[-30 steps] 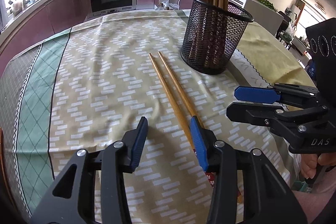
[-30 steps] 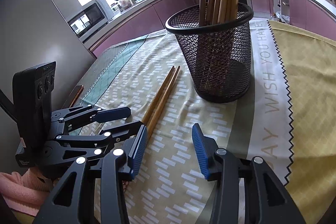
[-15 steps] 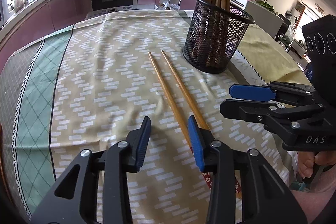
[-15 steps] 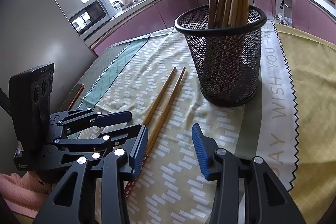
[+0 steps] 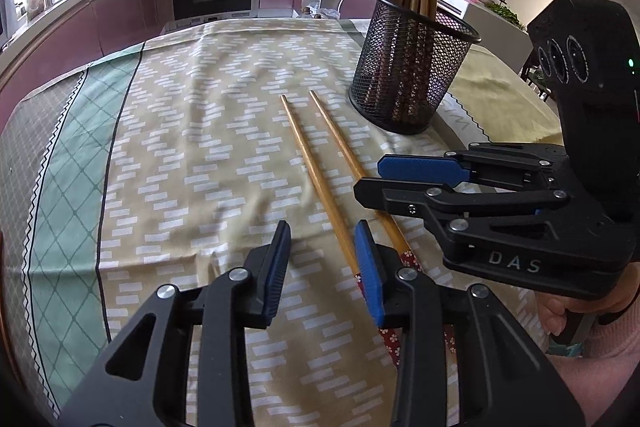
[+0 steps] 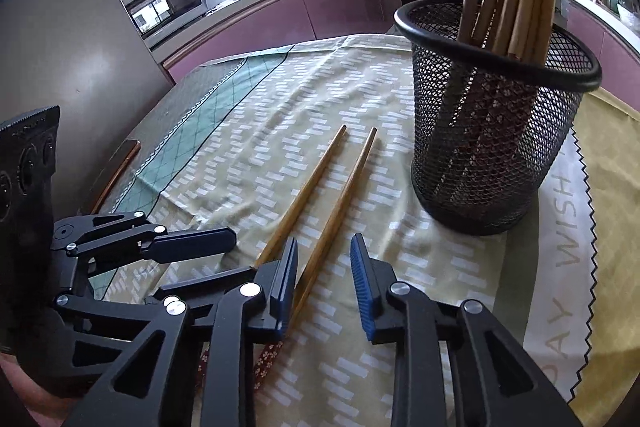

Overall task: Organize utensils
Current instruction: 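Move both tools back down to the last two chopsticks, then close the right tool on a chopstick while the left tool grasps another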

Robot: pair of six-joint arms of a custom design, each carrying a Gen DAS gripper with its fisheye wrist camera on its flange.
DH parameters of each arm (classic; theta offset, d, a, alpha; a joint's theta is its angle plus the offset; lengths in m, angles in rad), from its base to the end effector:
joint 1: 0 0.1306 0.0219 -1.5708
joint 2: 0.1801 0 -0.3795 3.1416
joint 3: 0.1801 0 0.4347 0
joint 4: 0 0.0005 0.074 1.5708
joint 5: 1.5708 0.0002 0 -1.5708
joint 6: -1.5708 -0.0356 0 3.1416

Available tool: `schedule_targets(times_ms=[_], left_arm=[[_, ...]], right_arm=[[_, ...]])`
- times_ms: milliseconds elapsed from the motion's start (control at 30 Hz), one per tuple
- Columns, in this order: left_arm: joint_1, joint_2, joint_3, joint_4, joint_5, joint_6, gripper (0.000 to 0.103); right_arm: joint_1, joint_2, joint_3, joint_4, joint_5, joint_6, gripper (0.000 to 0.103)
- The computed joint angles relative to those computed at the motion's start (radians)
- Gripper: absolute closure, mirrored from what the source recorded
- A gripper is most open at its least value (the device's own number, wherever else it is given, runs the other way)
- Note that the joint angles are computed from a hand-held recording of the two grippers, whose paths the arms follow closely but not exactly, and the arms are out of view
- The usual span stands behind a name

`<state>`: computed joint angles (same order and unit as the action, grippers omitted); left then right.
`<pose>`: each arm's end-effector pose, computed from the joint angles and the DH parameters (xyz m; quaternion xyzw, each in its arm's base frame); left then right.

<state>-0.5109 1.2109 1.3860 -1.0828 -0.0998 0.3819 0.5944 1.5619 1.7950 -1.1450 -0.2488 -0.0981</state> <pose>0.3934 -0.2170 0.4934 0.0447 0.9434 -0.0978 0.3136 0.4724 0.3293 0.5191 -0.2695 0.9003 0.2194 0.2621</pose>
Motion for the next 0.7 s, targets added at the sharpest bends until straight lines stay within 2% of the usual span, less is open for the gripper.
schedule_targets(times_ms=[200,433,567,700], left_arm=[[0.002,0.003,0.007,-0.007,0.001,-0.010,0.071],[0.019,0.054,0.062,-0.017,-0.007,-0.035,0.071],[0.034,0.103,0.109,-0.053,0.007,-0.033,0.071],[0.034,0.129,0.133,-0.062,-0.003,-0.041,0.081]], right_arm=[[0.003,-0.003,0.005,-0.025,0.050,0.031,0.088],[-0.009,0.007,0.024,-0.059,0.084,0.020,0.086],[-0.006,0.020,0.038,-0.059,0.097,0.013,0.084],[-0.004,0.025,0.037,-0.041,0.104,-0.005,0.085]])
